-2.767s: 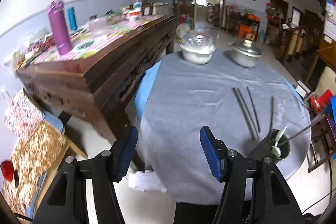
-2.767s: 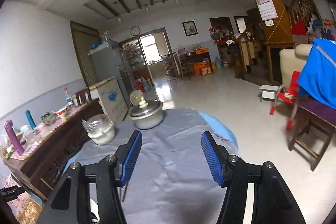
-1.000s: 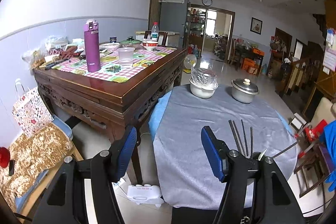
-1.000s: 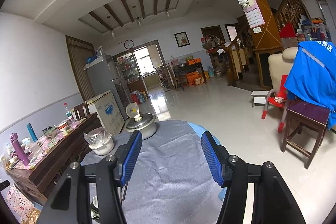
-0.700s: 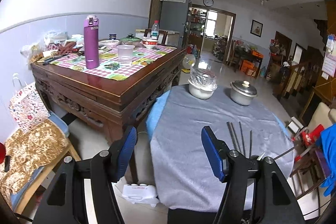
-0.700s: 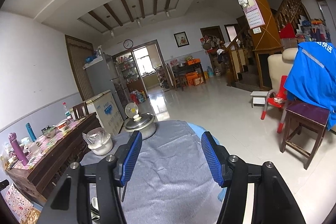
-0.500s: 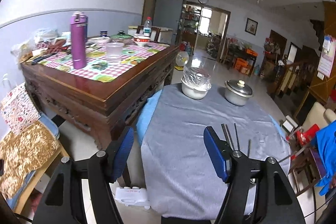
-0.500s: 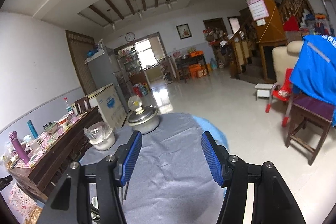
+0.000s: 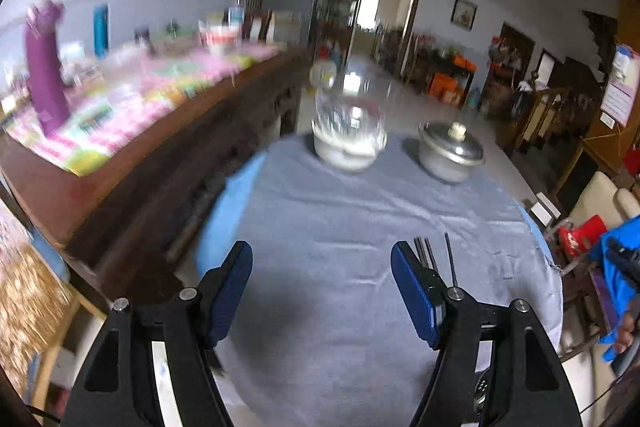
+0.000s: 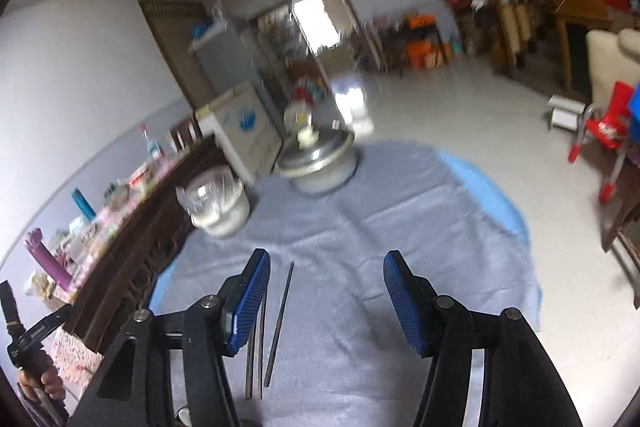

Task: Organize utensils

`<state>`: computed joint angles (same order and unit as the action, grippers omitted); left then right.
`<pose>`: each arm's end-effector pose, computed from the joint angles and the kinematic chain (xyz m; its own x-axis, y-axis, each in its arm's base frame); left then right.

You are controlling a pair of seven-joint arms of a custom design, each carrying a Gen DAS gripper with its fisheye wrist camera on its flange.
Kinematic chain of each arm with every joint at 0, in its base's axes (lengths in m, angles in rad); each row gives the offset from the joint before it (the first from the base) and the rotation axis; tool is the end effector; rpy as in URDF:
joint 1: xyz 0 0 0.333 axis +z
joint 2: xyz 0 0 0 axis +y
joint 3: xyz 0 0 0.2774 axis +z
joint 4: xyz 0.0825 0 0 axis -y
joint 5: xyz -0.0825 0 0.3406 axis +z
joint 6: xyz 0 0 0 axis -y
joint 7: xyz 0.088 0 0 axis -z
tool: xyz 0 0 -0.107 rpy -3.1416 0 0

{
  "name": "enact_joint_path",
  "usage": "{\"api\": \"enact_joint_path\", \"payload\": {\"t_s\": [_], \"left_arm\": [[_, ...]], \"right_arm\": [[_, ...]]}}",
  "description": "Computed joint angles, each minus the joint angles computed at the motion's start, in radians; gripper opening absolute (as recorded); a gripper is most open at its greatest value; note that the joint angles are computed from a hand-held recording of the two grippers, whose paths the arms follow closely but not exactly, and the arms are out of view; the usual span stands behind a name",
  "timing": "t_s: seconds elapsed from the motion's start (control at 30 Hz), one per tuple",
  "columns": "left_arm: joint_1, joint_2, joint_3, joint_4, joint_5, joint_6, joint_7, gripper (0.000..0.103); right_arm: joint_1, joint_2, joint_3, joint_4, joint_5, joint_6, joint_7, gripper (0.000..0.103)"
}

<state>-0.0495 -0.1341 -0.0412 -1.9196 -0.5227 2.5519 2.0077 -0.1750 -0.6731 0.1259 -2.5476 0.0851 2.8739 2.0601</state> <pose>0.5306 -0.0428 0.6091 -0.2844 -0.9399 0.1891 -0.6741 0.0558 -0.7365 0.3799 -0.0135 0.5923 -0.3438 -0.8510 -0.3970 -0.4289 0.5185 -0.7398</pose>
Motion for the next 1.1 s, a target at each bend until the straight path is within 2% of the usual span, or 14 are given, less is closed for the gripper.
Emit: {"api": "enact_joint_path", "payload": {"t_s": [0.07,0.1,0.13,0.23,0.33,0.5,0.53,0.6,0.77,0.87,1.1], "left_arm": [[-0.005,0.063,-0.003,0.062,-0.026,-0.045,-0.007,0.073],[0.002,0.101,-0.015,0.101,0.009,-0.069,-0.054,0.073],[0.007,0.149,-0.03,0.149,0.055,-0.092,-0.117,0.072],[0.019,0.245,-0.069,0.245,0.106,-0.151,-0.191,0.072],[0.005,0.353,-0.105,0.357,0.237,-0.209,-0.306,0.072],[-0.016,0.487,-0.16,0.507,0.332,-0.282,-0.341,0.072],[-0.023,0.516,-0.17,0.543,0.344,-0.297,-0.341,0.072],[-0.036,0.575,-0.185,0.614,0.364,-0.327,-0.339,0.072],[-0.079,0.722,-0.201,0.809,0.416,-0.425,-0.358,0.072],[-0.101,0.786,-0.205,0.892,0.435,-0.457,-0.36,0.072],[-0.12,0.865,-0.222,0.978,0.431,-0.482,-0.316,0.059]], "right_arm": [[0.112,0.118,-0.088,0.074,0.055,-0.01,-0.093,0.062],[0.164,0.176,-0.128,0.121,0.085,-0.037,-0.148,0.062],[0.193,0.228,-0.151,0.166,0.11,-0.065,-0.189,0.062],[0.258,0.39,-0.202,0.314,0.206,-0.164,-0.314,0.062],[0.269,0.545,-0.206,0.473,0.285,-0.275,-0.387,0.062],[0.237,0.79,-0.182,0.735,0.266,-0.442,-0.37,0.062],[0.229,0.828,-0.177,0.775,0.284,-0.464,-0.38,0.061],[0.216,0.911,-0.173,0.873,0.293,-0.523,-0.378,0.052],[0.21,1.086,-0.164,1.089,0.252,-0.621,-0.348,0.042],[0.209,1.159,-0.162,1.187,0.227,-0.669,-0.331,0.037],[0.222,1.297,-0.173,1.36,0.149,-0.76,-0.276,0.032]]}}
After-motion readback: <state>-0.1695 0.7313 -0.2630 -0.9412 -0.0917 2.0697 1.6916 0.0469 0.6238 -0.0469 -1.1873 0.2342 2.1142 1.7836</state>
